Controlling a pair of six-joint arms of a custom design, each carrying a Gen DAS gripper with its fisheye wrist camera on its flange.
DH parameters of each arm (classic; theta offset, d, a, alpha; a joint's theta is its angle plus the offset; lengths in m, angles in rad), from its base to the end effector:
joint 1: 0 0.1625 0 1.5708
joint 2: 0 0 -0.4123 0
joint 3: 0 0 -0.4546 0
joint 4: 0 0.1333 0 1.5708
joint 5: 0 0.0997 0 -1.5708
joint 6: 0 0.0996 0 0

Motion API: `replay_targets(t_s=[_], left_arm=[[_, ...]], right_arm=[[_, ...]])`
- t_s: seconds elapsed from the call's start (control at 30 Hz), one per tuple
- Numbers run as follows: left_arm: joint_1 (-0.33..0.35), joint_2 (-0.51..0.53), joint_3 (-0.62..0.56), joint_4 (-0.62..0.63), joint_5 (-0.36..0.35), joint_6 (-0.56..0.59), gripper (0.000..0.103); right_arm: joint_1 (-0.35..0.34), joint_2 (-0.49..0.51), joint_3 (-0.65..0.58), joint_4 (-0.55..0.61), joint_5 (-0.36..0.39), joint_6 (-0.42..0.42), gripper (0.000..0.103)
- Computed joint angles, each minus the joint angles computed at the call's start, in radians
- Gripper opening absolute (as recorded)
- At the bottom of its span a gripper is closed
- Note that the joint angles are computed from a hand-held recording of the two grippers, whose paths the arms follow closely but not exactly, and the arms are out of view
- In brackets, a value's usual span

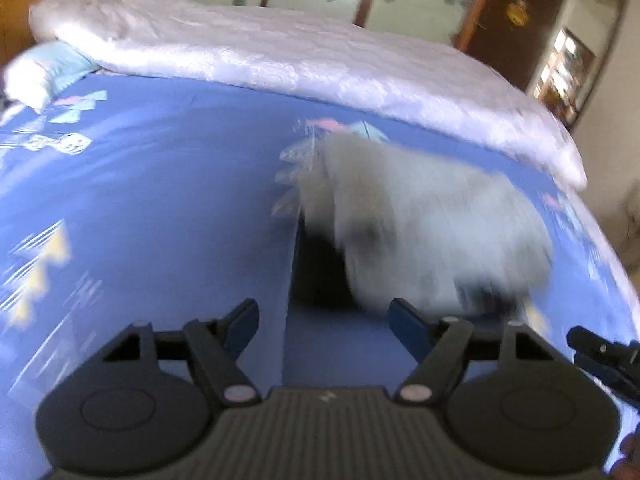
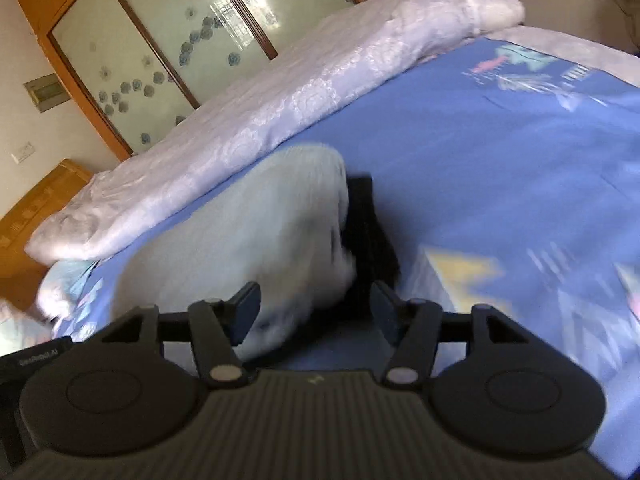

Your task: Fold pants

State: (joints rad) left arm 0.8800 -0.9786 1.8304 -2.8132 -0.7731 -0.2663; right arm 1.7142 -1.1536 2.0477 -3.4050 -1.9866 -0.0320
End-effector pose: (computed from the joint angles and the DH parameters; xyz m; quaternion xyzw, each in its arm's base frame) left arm -0.2553 -0.6300 0.1362 0.1168 0.8996 -0.3342 0.2558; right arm 0.1756 -0.5648 0.2118 -0.0167 -0.8772 0.4527 0.1591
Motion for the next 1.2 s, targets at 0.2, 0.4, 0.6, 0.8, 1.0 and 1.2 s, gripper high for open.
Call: replay_targets(t_s=[0.2,0.4,0.6,0.8,1.0,1.2], left_arm=[[-0.172,-0.272,0.315,0.248,0.021,-0.198,0.076],[-0.351,-0.457,0.483,0.448,0.071,-0.402,0.090],[-0.491,-0.576,0.574,0.610,0.113,-0.584,0.103],[-0.588,-0.657,0.618,0.769,0.141,-0.719,0.103],[-0.632,-0.674,0.622,0.849,0.177,-0.773,0.103],[-0.624,-0.636,0.597,0.895,0.203,-0.823,0.103]], right_arm=[[0.112,-0.248,0.305,0.086,-0.076,0.111,0.064],[0.240,-0.357,0.443,0.113,-0.224,0.216,0.067],[0.333,-0.340,0.465,0.053,-0.322,0.249,0.068],[0.401,-0.291,0.460,-0.021,-0.357,0.211,0.072],[0.401,-0.255,0.459,-0.059,-0.338,0.176,0.073],[0.396,-0.209,0.465,-0.136,-0.375,0.135,0.074]])
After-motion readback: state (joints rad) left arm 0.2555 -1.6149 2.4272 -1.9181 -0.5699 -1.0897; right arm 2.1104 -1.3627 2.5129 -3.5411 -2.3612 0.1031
